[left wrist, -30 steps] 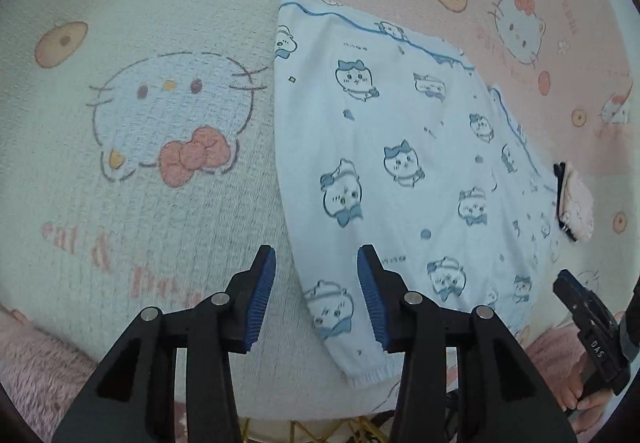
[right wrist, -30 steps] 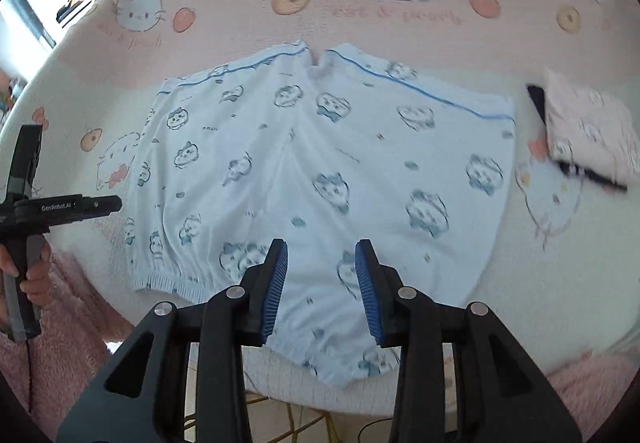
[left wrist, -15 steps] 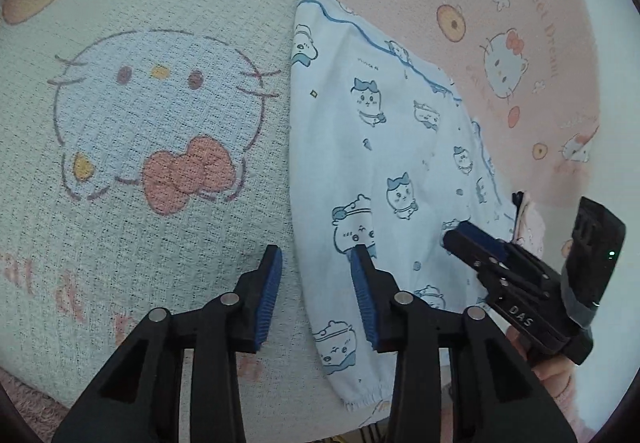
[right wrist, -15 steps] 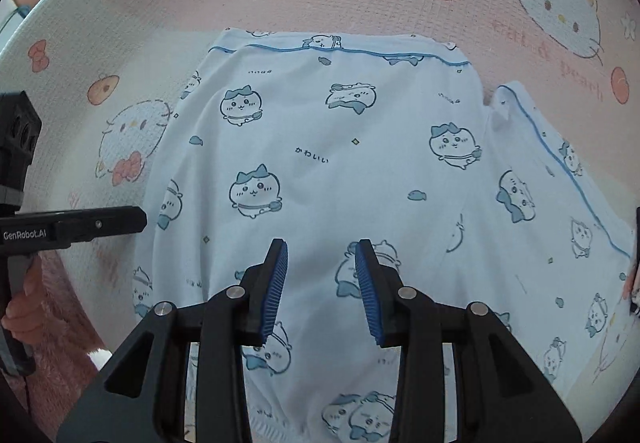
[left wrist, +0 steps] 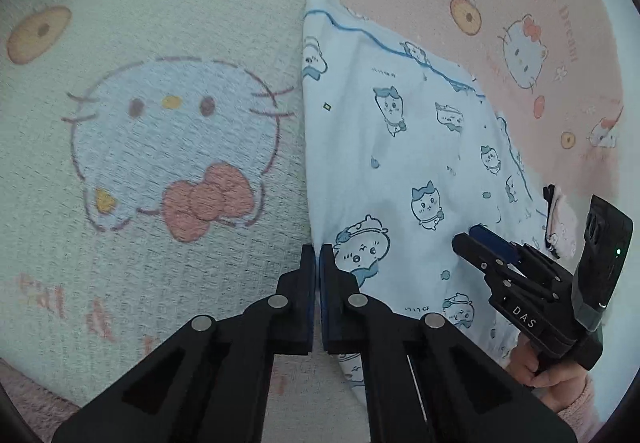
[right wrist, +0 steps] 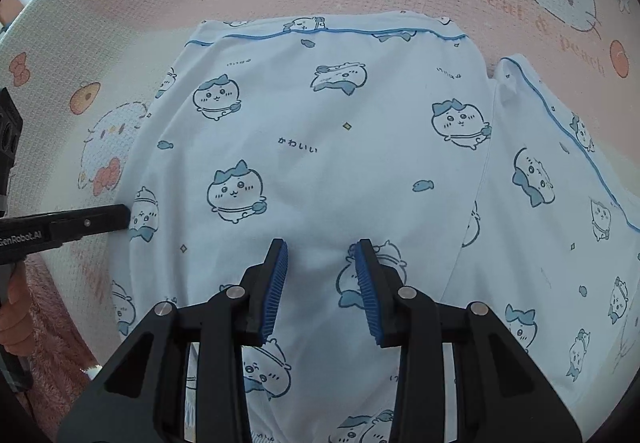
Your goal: Fold clothes
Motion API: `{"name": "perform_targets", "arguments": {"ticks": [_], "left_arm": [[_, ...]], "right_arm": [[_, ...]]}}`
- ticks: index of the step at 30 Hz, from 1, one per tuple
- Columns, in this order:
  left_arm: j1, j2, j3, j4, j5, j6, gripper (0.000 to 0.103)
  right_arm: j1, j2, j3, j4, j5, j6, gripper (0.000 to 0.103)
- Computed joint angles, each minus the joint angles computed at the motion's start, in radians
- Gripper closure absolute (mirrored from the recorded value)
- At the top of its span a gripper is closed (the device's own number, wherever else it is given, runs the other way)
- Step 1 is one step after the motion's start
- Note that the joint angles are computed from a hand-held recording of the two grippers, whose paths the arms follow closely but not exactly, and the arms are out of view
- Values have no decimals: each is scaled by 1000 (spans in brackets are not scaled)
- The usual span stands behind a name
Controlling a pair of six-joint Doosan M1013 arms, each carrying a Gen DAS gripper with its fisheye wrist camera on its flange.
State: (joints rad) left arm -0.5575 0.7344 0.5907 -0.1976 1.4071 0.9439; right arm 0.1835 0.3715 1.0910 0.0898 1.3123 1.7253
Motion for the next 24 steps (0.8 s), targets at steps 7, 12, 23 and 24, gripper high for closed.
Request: {"name": "perform_targets", "arguments": {"ticks": [7, 12, 23, 24], "left_arm": [[-6, 24, -42, 58, 107, 11, 97], [-38, -8, -26, 152, 51, 72, 72], [-110, 176, -371, 304, 442, 343, 69], [-104, 162, -358, 286, 410, 328, 70]], "right_arm": [[0, -7, 16, -85, -19, 9, 71], [-9, -59, 48, -50, -50, 2, 69], [-1, -154, 171, -44, -29, 21, 71], [-8, -165, 175, -47, -35, 33, 70]]}}
